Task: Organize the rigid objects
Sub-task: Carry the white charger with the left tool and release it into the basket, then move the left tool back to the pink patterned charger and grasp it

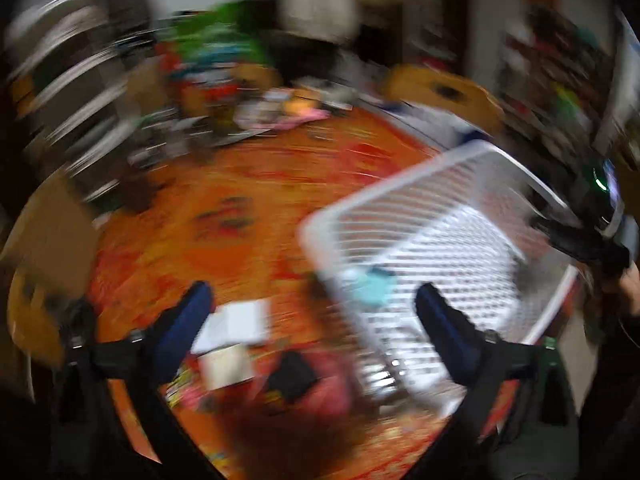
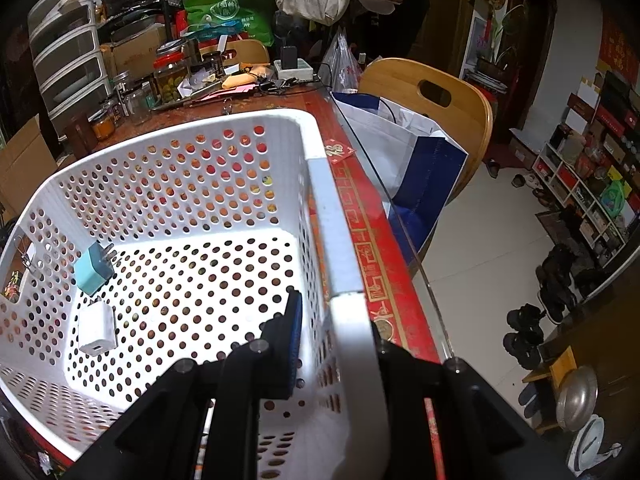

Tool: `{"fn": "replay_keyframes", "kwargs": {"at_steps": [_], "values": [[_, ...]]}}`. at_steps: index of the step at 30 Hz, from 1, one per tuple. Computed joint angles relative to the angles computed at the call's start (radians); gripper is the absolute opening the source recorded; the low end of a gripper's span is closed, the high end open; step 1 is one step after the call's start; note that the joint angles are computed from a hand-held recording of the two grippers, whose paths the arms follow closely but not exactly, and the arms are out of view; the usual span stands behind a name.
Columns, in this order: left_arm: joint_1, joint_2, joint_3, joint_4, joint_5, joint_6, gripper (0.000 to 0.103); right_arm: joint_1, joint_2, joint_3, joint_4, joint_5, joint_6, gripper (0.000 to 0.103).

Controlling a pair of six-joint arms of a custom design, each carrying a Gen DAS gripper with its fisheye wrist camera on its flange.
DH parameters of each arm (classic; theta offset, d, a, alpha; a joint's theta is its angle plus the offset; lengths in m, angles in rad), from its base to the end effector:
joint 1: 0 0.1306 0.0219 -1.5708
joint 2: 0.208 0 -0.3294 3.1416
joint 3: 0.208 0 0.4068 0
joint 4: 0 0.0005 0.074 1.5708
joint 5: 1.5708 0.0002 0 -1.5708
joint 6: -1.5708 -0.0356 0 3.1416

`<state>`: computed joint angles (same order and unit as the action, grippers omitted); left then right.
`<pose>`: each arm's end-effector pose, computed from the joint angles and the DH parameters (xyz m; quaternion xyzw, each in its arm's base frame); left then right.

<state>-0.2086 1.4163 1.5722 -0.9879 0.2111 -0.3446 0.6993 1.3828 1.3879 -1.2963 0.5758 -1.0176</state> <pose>0.5017 -0.1143 0.4421 0.2898 0.8817 -0.0736 0.3649 0.3677 0.2833 0.3621 0.1895 0.9312 -0.0827 0.3001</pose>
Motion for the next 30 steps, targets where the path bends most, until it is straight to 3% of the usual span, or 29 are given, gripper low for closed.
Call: {"fn": "replay_keyframes", "kwargs": {"at_steps": [3,9,16,19,23,27,30], "values": [[0.127,0.028,-0.032,0.028,-0.055,0.070,0.103,0.000,0.003,0.003,-0.002,0.002,0.005,0.017],[0.255,0.121,-0.093,0.024,-0.013,0.087,0.101,0.003,0.007,0.008,-0.010,0.010,0.000,0.017],[0.234,0.105,-0.233,0.119,0.029,0.118,0.098,0.002,0.018,0.020,-0.033,0.010,-0.014,0.017],[0.218,0.097,-0.263,0.122,0.045,0.132,0.093,0.002,0.019,0.021,-0.038,0.011,-0.017,0.017],[0.201,0.107,-0.262,0.114,0.036,0.180,0.073,0.001,0.020,0.022,-0.037,0.012,-0.012,0.017],[0.197,0.123,-0.253,0.148,-0.006,0.212,0.062,0.000,0.019,0.022,-0.035,0.011,-0.008,0.017],[0.195,0.132,-0.247,0.169,-0.028,0.219,0.059,-0.001,0.019,0.021,-0.032,0.010,-0.007,0.017]]}}
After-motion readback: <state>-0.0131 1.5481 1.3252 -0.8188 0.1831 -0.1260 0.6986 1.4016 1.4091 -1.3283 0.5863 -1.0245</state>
